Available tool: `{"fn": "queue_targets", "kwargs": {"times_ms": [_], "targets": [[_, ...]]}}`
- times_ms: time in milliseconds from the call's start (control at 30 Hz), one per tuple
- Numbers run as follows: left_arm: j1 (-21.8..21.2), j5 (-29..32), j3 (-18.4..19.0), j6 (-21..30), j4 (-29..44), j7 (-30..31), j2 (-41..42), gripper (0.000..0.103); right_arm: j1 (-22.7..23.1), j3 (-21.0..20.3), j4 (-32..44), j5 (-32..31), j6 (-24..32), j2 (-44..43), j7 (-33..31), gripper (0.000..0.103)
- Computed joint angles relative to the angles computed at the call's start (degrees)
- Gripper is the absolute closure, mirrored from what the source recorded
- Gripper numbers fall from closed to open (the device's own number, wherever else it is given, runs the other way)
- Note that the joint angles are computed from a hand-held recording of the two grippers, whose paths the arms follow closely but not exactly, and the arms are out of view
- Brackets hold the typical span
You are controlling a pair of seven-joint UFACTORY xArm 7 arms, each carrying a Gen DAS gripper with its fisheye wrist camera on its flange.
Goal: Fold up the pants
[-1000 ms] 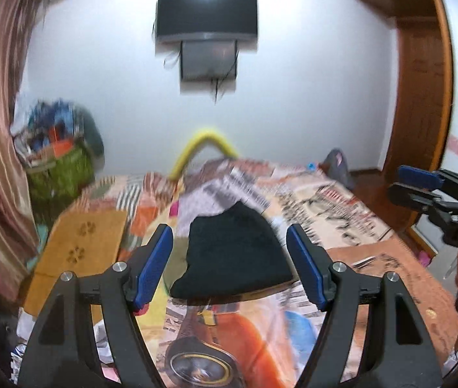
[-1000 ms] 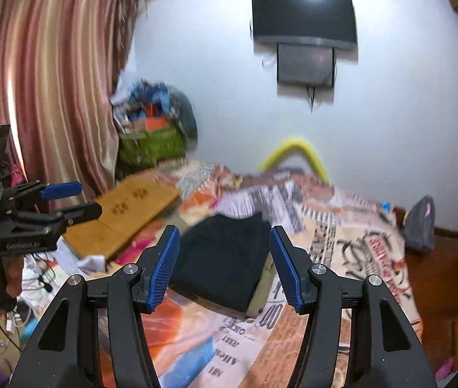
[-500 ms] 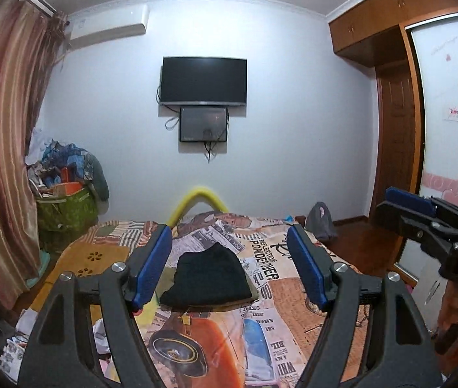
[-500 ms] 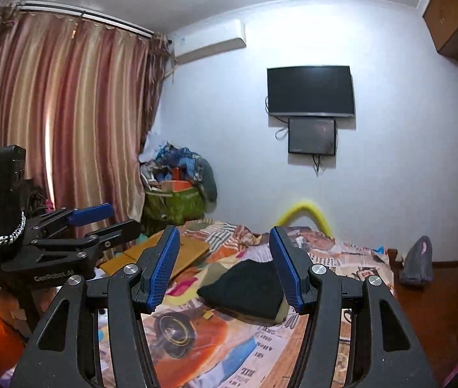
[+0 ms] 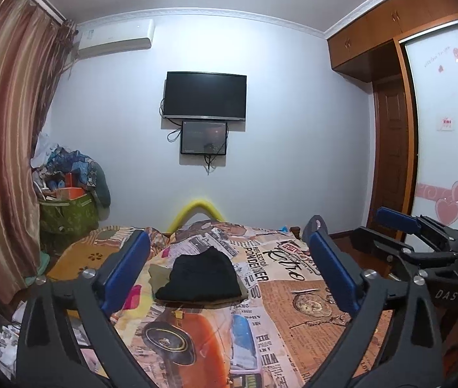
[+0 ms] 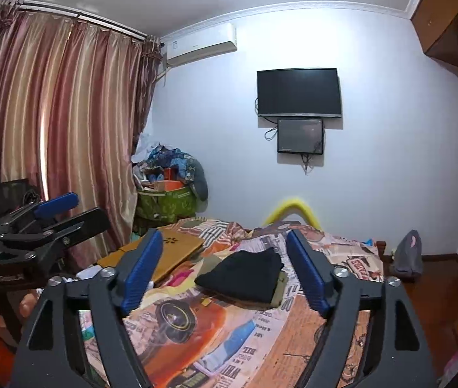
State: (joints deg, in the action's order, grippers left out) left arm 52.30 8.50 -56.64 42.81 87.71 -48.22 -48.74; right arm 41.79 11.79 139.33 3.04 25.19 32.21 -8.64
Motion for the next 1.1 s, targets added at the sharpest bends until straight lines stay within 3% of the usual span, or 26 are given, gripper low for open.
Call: {"fn": "queue_targets", "kwargs": {"times_ms": [133, 300, 567, 1100], "targets": [[0.2, -0.2, -0.5, 0.6, 0.1, 0.2, -0.2, 0.0, -0.7, 0.0, -6.3, -0.1, -3.0, -3.5, 0.4, 0.016], [0.7, -0.7, -0.8, 0.5, -0.4, 0.0, -0.4, 0.0, -0.6, -0.9, -9.7, -2.2, -6.5, -5.2, 3.5, 0.0], [0.8, -1.1, -0.9, 0.3, -1.2, -0.8, -0.6, 0.0, -1.8, 0.1, -14.4, -3.2, -9.2, -7.5, 4.6, 0.0], [0.2, -0.6, -1.1, 0.3, -1.7, -1.5, 0.0, 0.0, -2.9, 1.3, -15.8, -2.7, -8.9, -8.3, 5.3, 0.0]]}}
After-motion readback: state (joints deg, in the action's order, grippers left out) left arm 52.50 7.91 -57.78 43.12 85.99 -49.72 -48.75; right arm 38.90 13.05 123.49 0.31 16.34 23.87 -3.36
